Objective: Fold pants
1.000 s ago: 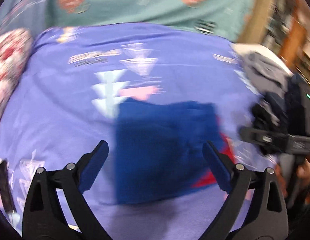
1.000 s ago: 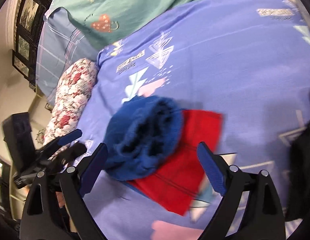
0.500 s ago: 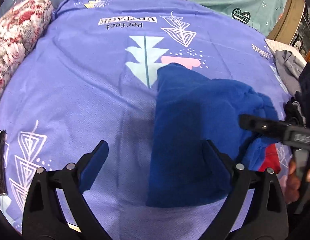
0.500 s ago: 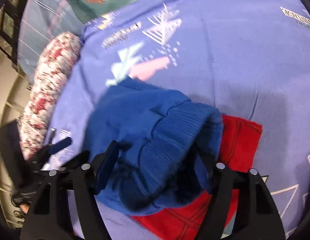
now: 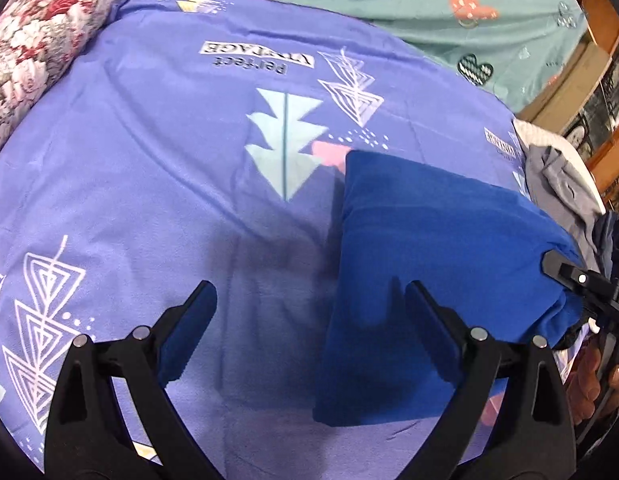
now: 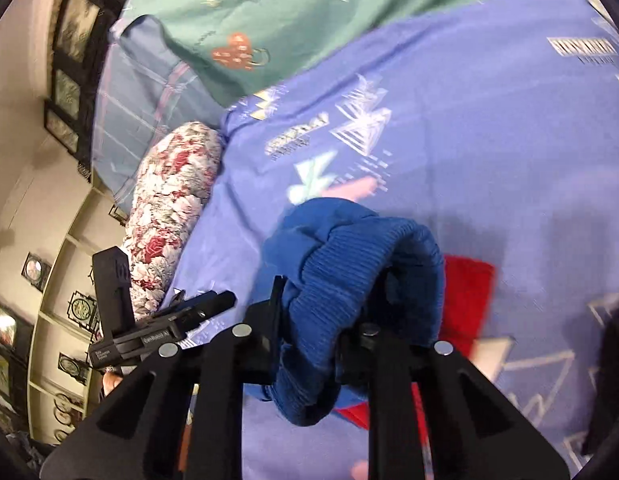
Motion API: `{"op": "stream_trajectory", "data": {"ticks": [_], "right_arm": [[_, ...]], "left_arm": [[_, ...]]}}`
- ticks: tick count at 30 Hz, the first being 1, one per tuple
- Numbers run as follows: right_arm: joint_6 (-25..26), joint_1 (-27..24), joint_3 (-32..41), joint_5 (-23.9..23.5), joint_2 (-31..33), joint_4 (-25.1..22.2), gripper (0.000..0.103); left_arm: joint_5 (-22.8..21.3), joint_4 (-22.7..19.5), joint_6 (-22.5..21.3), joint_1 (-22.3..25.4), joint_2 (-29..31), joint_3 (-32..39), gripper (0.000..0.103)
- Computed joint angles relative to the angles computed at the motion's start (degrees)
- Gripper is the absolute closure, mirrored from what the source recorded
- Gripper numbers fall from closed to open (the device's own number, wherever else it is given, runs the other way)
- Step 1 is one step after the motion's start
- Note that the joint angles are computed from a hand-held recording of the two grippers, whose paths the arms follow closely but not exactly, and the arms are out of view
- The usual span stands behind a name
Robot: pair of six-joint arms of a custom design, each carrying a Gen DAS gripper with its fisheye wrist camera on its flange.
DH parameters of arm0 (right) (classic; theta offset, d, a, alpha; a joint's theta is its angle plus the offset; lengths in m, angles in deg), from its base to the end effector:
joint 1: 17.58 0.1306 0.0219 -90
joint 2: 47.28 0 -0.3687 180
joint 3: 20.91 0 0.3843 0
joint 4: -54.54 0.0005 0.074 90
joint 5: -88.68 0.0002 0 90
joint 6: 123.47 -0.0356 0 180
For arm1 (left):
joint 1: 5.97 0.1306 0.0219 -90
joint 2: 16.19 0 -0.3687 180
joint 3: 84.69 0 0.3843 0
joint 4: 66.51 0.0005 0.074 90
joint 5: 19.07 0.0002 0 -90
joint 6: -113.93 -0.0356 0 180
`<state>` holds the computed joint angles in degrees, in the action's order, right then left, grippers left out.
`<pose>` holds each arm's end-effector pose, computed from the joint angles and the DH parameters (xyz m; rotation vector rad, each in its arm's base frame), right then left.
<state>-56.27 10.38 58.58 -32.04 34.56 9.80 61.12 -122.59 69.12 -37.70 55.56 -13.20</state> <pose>0.3668 0.2147 0.4031 -0.3808 2.4767 1.0380 0.3015 -0.1799 0.3881 -0.3662 2.5357 -0.3097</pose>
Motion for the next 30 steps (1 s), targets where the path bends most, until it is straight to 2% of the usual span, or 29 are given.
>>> {"op": "stream_trajectory", "data": {"ticks": [2, 3, 4, 5, 7, 9, 11, 12, 13, 14, 15, 17, 19, 20, 22, 23, 24, 26, 28, 29, 30], "right_arm": [[-0.2, -1.8, -1.1, 0.3, 1.8, -2.7, 0.082], [-1.4, -2.6, -1.6, 1.2, 3.1, -3.9, 0.076], [-1.7, -3.0, -2.2, 2.7, 3.9, -4.4, 0.064], [-1.6, -3.4, -2.8, 3.7, 4.5, -4.5, 0.062], [-1.4, -3.7, -3.2, 2.8, 4.1, -3.9, 0.056], [1.0, -3.0, -1.8, 5.4, 3.4, -6.1, 0.054], [5.2, -1.8, -0.2, 11.2, 1.7, -7.3, 0.054], [6.5, -1.0, 0.5, 15.4, 1.0, -7.5, 0.054], [7.5, 0.2, 0.9, 21.6, -0.1, -6.6, 0.054], [7.7, 0.9, 1.0, 24.4, -0.6, -5.4, 0.054], [7.9, 1.1, 1.3, 24.4, -0.6, -4.0, 0.055], [8.6, 0.8, 2.1, 19.3, 0.8, -2.5, 0.063], [7.9, 1.4, 3.4, 16.2, 3.6, -2.3, 0.065], [8.1, 1.9, 4.0, 16.5, 4.9, -2.7, 0.065], [7.5, 2.9, 5.0, 20.7, 8.4, -4.2, 0.066], [7.4, 3.2, 5.3, 21.7, 9.7, -4.2, 0.066], [8.2, 3.1, 4.5, 22.1, 9.3, -3.9, 0.066], [9.4, 3.0, 3.9, 21.9, 8.5, -3.6, 0.064], [8.0, 0.9, 3.0, 14.6, 6.3, -3.1, 0.044], [6.6, -0.2, 2.0, 11.0, 5.1, -2.1, 0.038], [5.3, -1.3, 1.3, 8.5, 4.0, -1.5, 0.025]], "left_arm": [[2.0, 0.7, 0.0, -0.2, 2.1, -0.1, 0.007], [3.2, 1.7, 0.2, -0.2, 2.8, -0.4, 0.006], [4.2, 2.3, 0.5, -0.2, 3.5, -0.7, 0.003], [4.8, 2.6, 1.0, -0.3, 4.3, -0.8, 0.002], [4.5, 2.1, 1.6, -0.4, 4.9, -0.7, 0.002], [4.8, 1.0, 0.6, 0.1, 4.9, 0.0, 0.002], [5.1, -0.1, -0.3, 0.9, 4.7, 1.0, 0.002], [4.7, -0.2, -0.3, 1.3, 4.4, 1.4, 0.002], [4.2, 0.0, -0.6, 1.8, 4.3, 2.2, 0.002], [3.9, 0.0, -0.9, 2.1, 4.5, 3.0, 0.002], [3.7, 0.3, -1.3, 2.6, 5.2, 4.2, 0.002], [4.1, 1.3, -2.2, 3.1, 6.9, 5.9, 0.002], [6.3, 1.7, -3.9, 3.7, 9.5, 7.6, 0.002], [7.1, 1.4, -4.6, 3.9, 11.2, 8.4, 0.002], [7.4, -1.9, -4.6, 4.1, 15.1, 10.3, 0.002], [9.2, -2.8, -4.1, 4.6, 16.7, 10.5, 0.002], [11.5, -1.7, -1.7, 5.3, 16.7, 9.3, 0.002], [13.6, -0.5, -0.2, 6.0, 15.4, 8.3, 0.002], [13.5, -1.3, -1.2, 5.9, 14.2, 8.5, 0.002], [13.6, -1.5, -1.6, 5.9, 13.6, 8.5, 0.002], [14.2, -1.7, -2.2, 5.9, 12.6, 8.3, 0.002]]}}
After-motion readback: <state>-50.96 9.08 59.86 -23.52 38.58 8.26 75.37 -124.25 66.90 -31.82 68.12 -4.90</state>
